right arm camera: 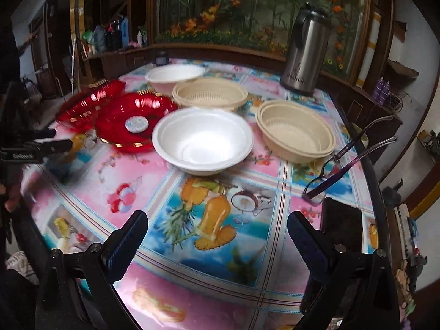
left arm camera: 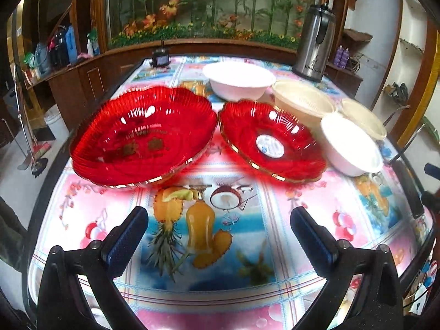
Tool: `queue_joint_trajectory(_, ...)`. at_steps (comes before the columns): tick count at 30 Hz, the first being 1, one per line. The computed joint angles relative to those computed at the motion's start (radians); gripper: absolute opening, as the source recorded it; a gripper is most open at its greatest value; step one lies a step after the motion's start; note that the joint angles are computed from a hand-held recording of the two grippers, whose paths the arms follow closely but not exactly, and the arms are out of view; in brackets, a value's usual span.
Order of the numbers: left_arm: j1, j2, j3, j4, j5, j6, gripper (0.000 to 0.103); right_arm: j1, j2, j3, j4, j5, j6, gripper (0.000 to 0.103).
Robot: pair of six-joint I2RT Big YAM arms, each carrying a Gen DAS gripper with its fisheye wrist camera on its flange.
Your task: Organize plates and bowls
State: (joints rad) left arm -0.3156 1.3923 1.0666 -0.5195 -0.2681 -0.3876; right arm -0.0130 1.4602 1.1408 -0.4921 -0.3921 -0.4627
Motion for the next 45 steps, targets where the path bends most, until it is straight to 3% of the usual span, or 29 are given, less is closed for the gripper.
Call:
queue_joint_trajectory(8,-0.006,-0.043,-0.004,-0.004,-0.022,-0.007,0.103,0.057,-0.078,-0.023,0.064,-0.12,0.006,0.103)
queue_joint_trajectory(13,-0.016,-0.072,-0.013,0.008,-0.04,0.001,0.103,0.086,-0.048,0.026,-0.004,-0.25,0.073,0.103)
queue_joint_trajectory(21,0.002,-0.133,-0.006,-0.017,-0.094,0.026,0.103,0.151,0.024,0.165,-0.101,-0.358,0.198,0.1)
queue_joint_trajectory(24,0.02,-0.16,-0.021,-0.018,-0.098,0.021,0.103,0.191,0.042,0.201,-0.136,-0.327,0.19,0.093)
queue_joint_trajectory(25,0.028,-0.165,-0.024,-0.021,-0.095,0.02,0.103,0.2,0.054,0.217,-0.16,-0.321,0.18,0.086)
queue_joint_trajectory(29,0.07,-0.185,-0.029,-0.041,-0.073,0.021,0.103,0.242,0.121,0.327,-0.318,-0.307,0.143,0.066)
queue_joint_trajectory(31,0.097,-0.191,-0.021,-0.058,-0.073,0.029,0.103,0.263,0.134,0.377,-0.331,-0.303,0.148,0.066)
queue_joint_trajectory(35,0.17,-0.197,-0.026,-0.052,-0.025,0.051,0.103,0.288,0.146,0.427,-0.275,-0.314,0.186,0.066)
queue_joint_trajectory(38,0.254,-0.155,-0.005,-0.08,0.038,0.041,0.102,0.323,0.242,0.535,-0.396,-0.21,0.119,0.067)
queue_joint_trajectory(39,0.276,-0.142,0.001,-0.083,0.058,0.041,0.098,0.324,0.294,0.594,-0.463,-0.221,0.113,0.066)
queue_joint_trajectory(41,0.323,-0.103,0.024,-0.101,0.11,0.022,0.086,0.333,0.376,0.688,-0.537,-0.196,0.131,0.047)
queue_joint_trajectory(43,0.363,-0.066,0.044,-0.104,0.169,0.013,0.072,0.349,0.438,0.761,-0.57,-0.162,0.127,0.047)
queue_joint_trajectory(45,0.391,-0.02,0.075,-0.123,0.201,0.009,0.068,0.368,0.499,0.838,-0.599,-0.135,0.121,0.044)
